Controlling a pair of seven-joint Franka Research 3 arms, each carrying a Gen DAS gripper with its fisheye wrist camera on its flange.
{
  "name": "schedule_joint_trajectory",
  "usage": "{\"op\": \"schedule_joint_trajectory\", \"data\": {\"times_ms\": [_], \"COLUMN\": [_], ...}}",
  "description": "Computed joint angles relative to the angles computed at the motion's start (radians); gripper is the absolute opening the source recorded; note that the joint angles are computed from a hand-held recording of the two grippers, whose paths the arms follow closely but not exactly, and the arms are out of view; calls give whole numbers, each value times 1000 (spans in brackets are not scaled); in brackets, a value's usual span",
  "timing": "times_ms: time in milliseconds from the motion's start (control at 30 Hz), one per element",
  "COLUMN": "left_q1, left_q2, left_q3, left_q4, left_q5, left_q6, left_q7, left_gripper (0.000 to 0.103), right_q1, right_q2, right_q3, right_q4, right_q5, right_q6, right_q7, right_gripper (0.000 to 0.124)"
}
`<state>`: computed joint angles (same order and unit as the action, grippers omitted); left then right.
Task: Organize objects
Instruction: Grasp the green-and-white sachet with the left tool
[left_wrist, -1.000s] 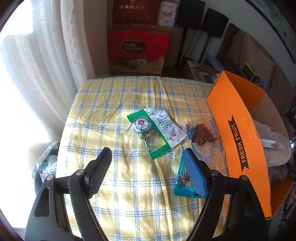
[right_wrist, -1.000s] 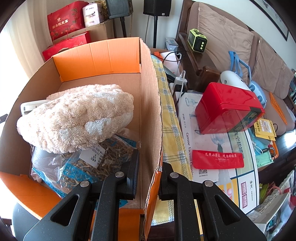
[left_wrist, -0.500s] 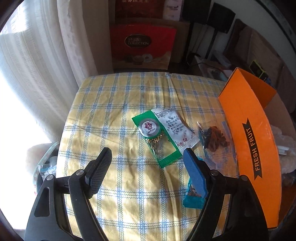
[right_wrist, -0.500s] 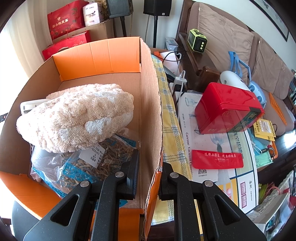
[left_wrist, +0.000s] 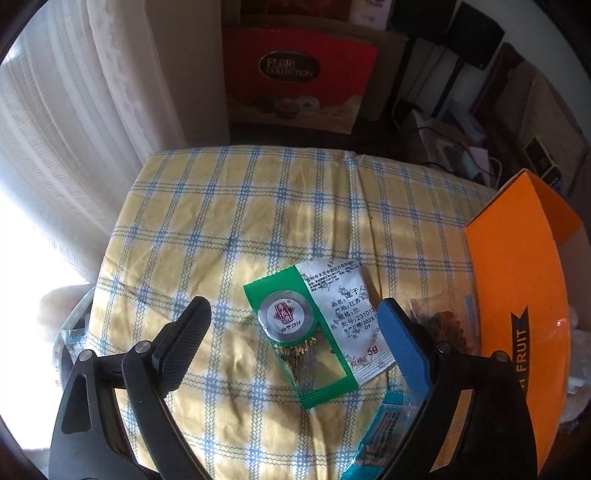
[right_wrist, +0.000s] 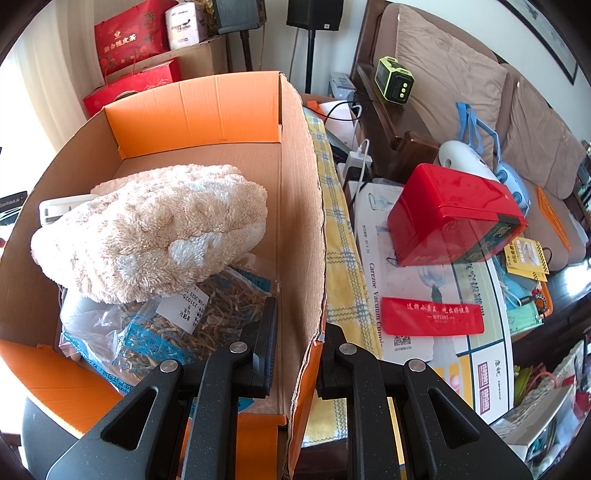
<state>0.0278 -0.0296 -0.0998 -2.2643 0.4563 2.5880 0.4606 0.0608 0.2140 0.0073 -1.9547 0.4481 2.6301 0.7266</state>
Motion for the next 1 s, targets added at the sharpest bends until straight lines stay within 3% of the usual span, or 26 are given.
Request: {"op": "schedule_joint_trajectory", "data": {"times_ms": [167, 467, 733, 800, 1000], "left_q1": [-10, -19, -21, -17, -8], "left_q2": [67, 110, 94, 77, 19], "left_q3": [-1, 9, 12, 13, 6], "left_q4": [83, 111, 96, 77, 27], "left_q5": [21, -25, 2, -2, -35], "left_q6": [-79, -70, -78, -60, -17], "left_q7": [-12, -21, -38, -40, -18], "left_gripper": [91, 91, 60, 43, 22], "right_q1": [-1, 0, 0, 0, 0], "right_q2": [0, 0, -1, -1, -1], "right_q3": [0, 0, 0, 0, 0], "right_q4": [0, 0, -1, -1, 0], "right_q5": [2, 0, 1, 0, 0], "right_q6": [0, -1, 1, 0, -1], "right_q7": [-2, 0, -1, 0, -1], "right_gripper": [16, 16, 16, 16, 17]}}
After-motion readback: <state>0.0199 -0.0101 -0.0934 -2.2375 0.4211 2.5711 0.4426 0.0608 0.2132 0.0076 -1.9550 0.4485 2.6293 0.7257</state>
